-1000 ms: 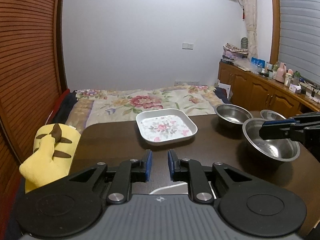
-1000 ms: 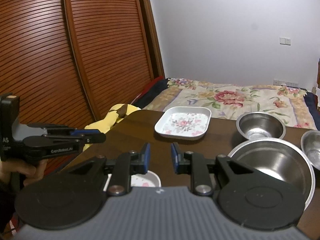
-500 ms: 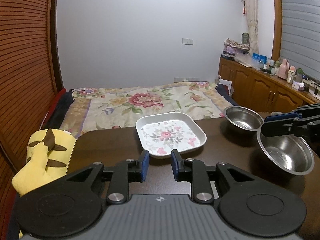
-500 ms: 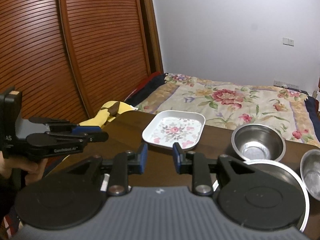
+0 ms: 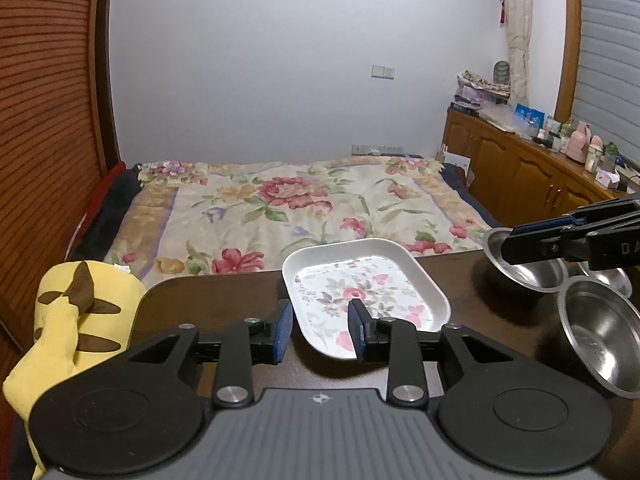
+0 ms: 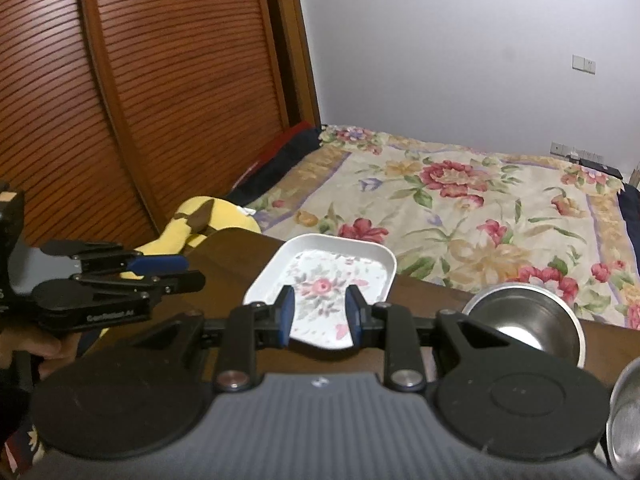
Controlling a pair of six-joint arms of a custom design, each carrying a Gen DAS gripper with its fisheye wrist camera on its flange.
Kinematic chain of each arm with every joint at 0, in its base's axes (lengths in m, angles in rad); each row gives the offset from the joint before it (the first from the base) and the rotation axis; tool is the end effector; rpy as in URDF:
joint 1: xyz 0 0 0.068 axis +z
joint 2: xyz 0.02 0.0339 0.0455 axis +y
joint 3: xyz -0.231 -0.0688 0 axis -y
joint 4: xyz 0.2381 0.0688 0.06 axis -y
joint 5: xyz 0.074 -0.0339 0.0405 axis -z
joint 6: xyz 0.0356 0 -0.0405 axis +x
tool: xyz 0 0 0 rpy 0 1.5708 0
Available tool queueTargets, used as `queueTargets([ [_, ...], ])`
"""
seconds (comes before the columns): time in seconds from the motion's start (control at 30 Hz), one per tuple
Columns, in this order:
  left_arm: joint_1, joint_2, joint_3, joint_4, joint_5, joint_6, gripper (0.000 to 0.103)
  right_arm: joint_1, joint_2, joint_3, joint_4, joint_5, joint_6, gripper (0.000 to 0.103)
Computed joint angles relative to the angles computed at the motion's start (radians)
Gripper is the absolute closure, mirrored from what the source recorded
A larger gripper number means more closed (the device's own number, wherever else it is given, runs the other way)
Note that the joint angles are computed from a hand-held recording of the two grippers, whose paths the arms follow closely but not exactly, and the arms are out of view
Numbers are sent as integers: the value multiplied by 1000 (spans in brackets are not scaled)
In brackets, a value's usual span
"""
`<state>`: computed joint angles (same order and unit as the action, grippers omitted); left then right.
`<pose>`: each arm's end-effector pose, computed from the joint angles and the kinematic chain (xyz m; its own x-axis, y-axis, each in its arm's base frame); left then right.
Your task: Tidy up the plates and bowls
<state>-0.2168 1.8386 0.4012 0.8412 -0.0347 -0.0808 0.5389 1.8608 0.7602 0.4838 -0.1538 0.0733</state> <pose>0.2570 -0.0554 0.0467 -0.5617 0.0411 -0.8263 0.1421 0.9887 -0.0474 0.2860 0.1774 0.0866 -0.5401 -0.2386 -0.8071 -0.5764 0.8036 0.1481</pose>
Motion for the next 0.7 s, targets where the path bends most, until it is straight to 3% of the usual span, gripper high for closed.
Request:
queueTargets([
  [0.7, 94, 274, 281, -101, 110, 32, 71, -29, 342, 424, -267, 28, -64, 74],
])
